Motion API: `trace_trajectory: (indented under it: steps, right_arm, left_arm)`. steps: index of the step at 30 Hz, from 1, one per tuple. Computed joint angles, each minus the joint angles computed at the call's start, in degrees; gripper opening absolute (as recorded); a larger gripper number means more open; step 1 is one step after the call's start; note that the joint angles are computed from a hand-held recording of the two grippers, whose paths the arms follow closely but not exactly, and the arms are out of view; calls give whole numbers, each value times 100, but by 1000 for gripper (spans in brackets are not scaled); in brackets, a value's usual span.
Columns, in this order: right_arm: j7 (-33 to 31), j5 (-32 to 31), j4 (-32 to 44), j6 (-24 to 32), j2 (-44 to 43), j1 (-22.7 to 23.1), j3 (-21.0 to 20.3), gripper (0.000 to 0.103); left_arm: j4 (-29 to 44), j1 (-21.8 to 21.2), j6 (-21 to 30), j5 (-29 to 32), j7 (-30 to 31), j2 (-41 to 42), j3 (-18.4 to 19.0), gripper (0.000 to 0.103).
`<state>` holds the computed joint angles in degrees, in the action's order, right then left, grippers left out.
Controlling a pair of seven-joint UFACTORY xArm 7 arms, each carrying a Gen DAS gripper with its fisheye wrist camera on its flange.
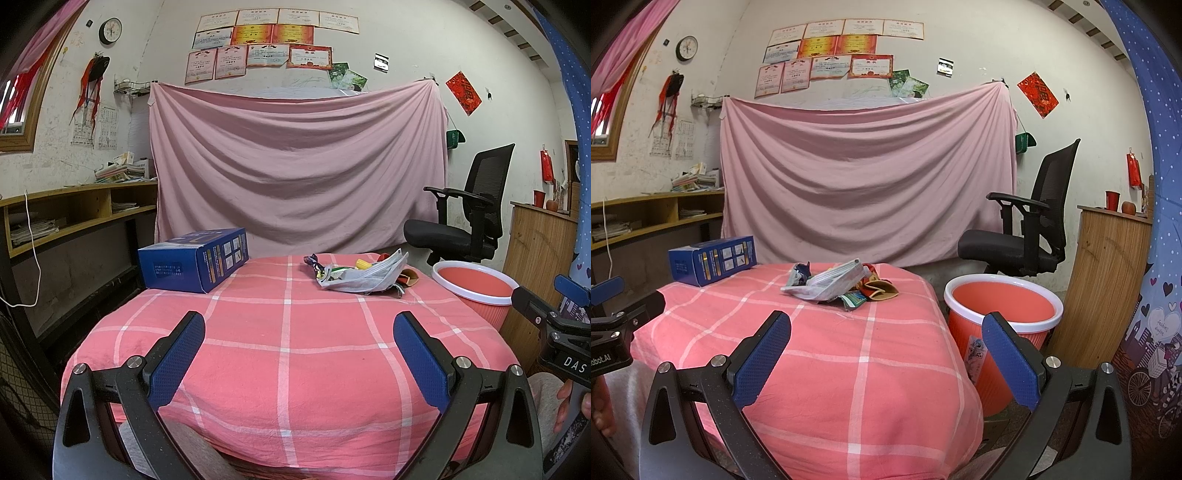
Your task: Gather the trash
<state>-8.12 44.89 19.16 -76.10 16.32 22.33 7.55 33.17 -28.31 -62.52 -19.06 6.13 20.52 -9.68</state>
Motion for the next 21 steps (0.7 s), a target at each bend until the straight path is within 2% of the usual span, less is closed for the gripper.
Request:
trace_trajectory:
  steps: [21]
  right_arm:
    - [-56,41,7,92,-79,13,14,103]
  left_arm:
    - [18,-30,13,-67,4,2,-9,100]
